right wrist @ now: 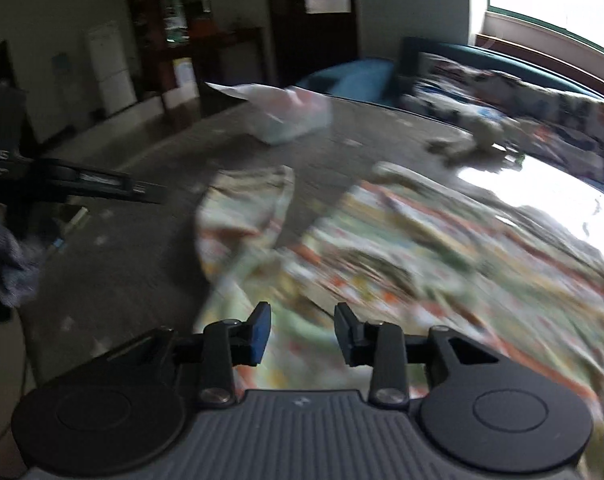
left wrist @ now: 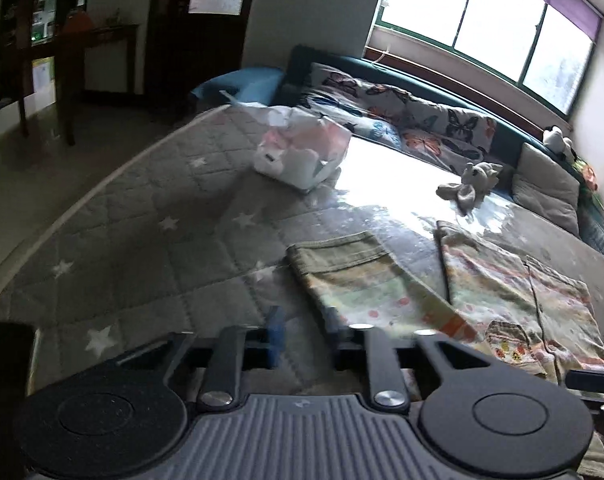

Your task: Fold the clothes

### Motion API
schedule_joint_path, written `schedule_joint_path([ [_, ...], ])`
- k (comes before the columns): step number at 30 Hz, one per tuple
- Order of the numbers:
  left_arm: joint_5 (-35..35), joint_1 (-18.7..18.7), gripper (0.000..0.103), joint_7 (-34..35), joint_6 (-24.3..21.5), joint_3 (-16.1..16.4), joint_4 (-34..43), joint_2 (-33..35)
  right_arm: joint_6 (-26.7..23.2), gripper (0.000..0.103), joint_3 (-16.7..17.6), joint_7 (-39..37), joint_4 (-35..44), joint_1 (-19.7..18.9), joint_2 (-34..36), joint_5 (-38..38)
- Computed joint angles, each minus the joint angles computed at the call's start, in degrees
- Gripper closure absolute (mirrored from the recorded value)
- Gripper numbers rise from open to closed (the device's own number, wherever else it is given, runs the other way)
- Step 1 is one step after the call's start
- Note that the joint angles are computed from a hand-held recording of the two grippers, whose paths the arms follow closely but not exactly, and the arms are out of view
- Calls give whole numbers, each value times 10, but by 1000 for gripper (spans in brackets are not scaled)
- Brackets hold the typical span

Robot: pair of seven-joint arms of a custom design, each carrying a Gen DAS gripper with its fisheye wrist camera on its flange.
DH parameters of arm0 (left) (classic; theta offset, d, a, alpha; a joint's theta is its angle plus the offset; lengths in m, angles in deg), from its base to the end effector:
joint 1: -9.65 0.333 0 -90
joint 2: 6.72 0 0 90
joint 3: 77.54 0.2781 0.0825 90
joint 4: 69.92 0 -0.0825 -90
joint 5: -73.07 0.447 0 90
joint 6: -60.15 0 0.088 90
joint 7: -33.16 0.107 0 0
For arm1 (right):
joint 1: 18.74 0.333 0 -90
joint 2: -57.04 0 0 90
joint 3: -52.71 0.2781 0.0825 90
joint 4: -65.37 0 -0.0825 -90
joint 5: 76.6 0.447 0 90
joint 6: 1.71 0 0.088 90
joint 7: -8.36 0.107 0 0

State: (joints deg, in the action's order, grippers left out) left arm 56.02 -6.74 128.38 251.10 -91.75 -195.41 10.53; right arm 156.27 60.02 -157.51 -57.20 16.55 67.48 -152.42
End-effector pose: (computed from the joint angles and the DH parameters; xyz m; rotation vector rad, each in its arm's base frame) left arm 0.5613 -0.2935 0.2632 -1.5850 2.0713 -1.0713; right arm 0.4278 0.4484 0.2661 -1.7856 1.6510 -0.5661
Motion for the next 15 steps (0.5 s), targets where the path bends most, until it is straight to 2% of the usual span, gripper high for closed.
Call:
schedule_joint_path([
  [2, -12, -43, 53, 10, -2, 41, 12, 4, 19, 68, -5, -8, 39, -4, 33, 3],
  [3, -14, -48, 52, 12, -4, 46, 17, 6, 28, 68, -10, -8, 57, -4, 49, 6],
  [5, -7, -28, 47, 15, -10, 30, 28, 12, 39, 68, -20, -25, 92, -4, 82, 30],
  [9, -4, -28, 46, 19, -19, 38, 43, 20, 54, 69, -39, -67, 152, 1, 143, 94],
  [11, -1, -18, 45, 20, -24, 31, 49, 23, 62, 70, -48, -85, 177, 4, 168, 121],
  [13, 2, -10, 45, 21, -30, 27, 52, 24, 72, 84, -59, -94, 202, 13, 192, 138],
  [14, 4, -7, 45, 22, -31, 26, 52, 24, 79, 96, -64, -98, 211, 18, 201, 146],
  [15, 6, -4, 45, 23, -31, 24, 51, 23, 85, 97, -71, -99, 219, 25, 208, 150],
])
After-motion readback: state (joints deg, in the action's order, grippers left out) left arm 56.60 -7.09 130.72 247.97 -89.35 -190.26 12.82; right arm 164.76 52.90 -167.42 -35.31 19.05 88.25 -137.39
